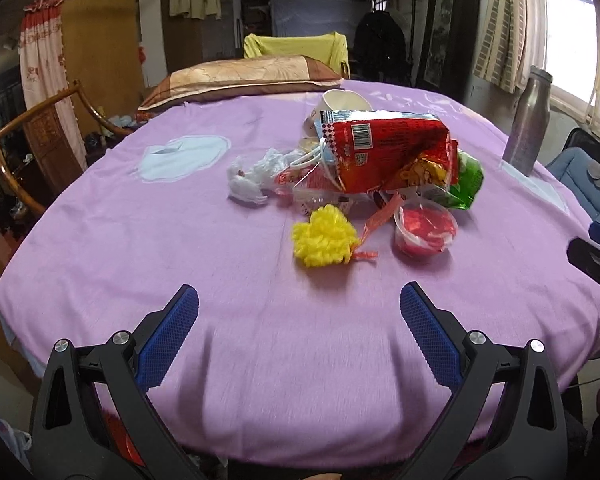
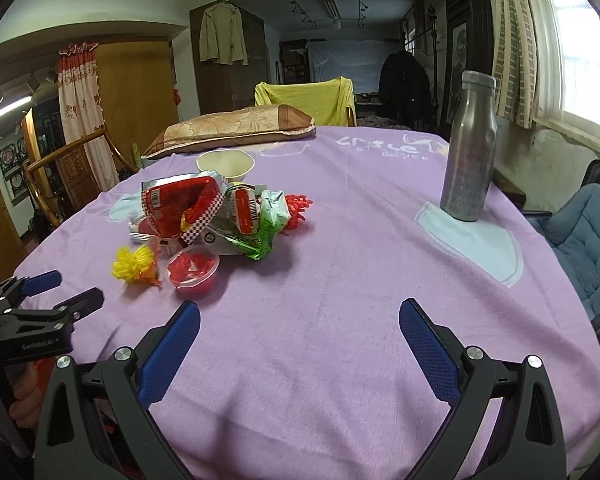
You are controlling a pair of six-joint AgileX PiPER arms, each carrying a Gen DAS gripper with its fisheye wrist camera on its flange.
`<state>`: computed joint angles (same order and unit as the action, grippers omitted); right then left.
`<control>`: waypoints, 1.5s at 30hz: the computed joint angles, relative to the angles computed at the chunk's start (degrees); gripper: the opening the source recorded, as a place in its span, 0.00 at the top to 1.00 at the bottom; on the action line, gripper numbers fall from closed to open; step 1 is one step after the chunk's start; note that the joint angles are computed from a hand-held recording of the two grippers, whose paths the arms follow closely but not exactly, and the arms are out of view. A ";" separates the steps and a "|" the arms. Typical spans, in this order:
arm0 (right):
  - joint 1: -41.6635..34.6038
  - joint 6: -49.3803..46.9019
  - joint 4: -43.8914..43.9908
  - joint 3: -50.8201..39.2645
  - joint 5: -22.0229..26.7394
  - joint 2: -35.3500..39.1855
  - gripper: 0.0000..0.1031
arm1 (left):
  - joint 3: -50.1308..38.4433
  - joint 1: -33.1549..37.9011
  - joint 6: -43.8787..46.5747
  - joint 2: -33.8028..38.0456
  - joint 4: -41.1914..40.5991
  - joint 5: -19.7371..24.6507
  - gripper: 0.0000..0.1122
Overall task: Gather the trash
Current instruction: 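Grasp the yellow pom-pom with the left tool while the right tool grasps the clear cup of red wrappers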
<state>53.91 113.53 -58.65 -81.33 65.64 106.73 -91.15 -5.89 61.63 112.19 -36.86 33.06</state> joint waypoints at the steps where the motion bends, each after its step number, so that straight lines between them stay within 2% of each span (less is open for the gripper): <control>1: -0.70 0.89 -0.38 1.27 -1.58 -0.53 0.05 | -3.09 -1.07 -2.79 1.93 2.34 0.96 0.14; 5: -2.23 2.48 -1.30 3.65 -4.99 -1.47 0.05 | -15.52 -3.48 -12.73 8.67 7.97 9.04 0.14; 9: -4.04 0.88 -1.12 3.00 -7.66 -0.69 0.05 | -32.20 -5.93 -26.47 17.79 17.65 19.33 0.14; 12: -5.42 -1.73 -0.33 1.59 -9.52 0.41 0.05 | -44.61 -5.91 -31.61 24.34 22.16 26.52 0.14; 13: -5.84 -2.61 -0.16 0.98 -10.00 0.78 0.05 | -46.03 -5.26 -31.90 24.93 22.05 27.02 0.14; 17: -7.36 -6.26 0.94 -1.70 -13.21 2.13 0.05 | -40.30 -2.22 -34.24 22.43 25.57 17.88 0.14; 20: -8.33 -11.19 3.23 -5.22 -15.03 3.98 0.05 | -42.77 -1.15 -35.97 23.99 28.11 18.13 0.14; 23: -9.70 -21.57 8.58 -13.35 -16.26 8.28 0.05 | -43.95 -0.63 -34.69 24.76 26.27 19.28 0.14; 27: -11.58 -31.36 15.66 -21.18 -17.70 12.52 0.05 | -32.61 -1.36 -31.18 19.42 26.41 10.10 0.14; 31: -13.90 -38.67 22.75 -29.20 -17.06 17.05 0.05 | -22.14 -3.21 -29.86 15.02 30.00 -0.14 0.14; 34: -15.30 -42.16 26.72 -33.77 -15.97 19.47 0.05 | -18.07 -4.00 -29.19 13.19 32.15 -4.41 0.14; 36: -16.28 -44.47 29.27 -36.72 -15.72 21.01 0.05 | -19.40 -3.42 -26.01 13.64 28.81 -2.40 0.14; 37: -16.72 -45.78 30.56 -38.79 -15.02 22.10 0.06 | -21.73 -2.97 -24.94 14.56 27.18 0.32 0.14; 38: -16.88 -46.51 31.27 -40.17 -14.35 22.80 0.10 | -24.92 -2.40 -24.18 15.91 25.40 3.88 0.14; 40: -17.82 -49.78 33.72 -43.28 -13.23 24.56 0.27 | -28.92 -1.50 -23.29 17.58 22.65 9.04 0.14; 41: -17.99 -50.86 34.26 -44.31 -12.29 25.22 0.45 | -31.65 -1.03 -22.86 18.82 21.15 12.03 0.14; 43: -17.94 -50.56 33.69 -40.42 -14.20 23.32 0.45 | -33.73 -0.67 -22.55 19.78 19.87 15.11 0.14; 45: -16.73 -46.78 29.08 -34.05 -15.53 19.77 0.45 | -33.59 -0.51 -21.58 19.67 18.97 15.70 0.14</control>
<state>37.18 66.75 -29.57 -115.38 50.11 126.50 -124.74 -6.40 40.05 131.86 -17.89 48.76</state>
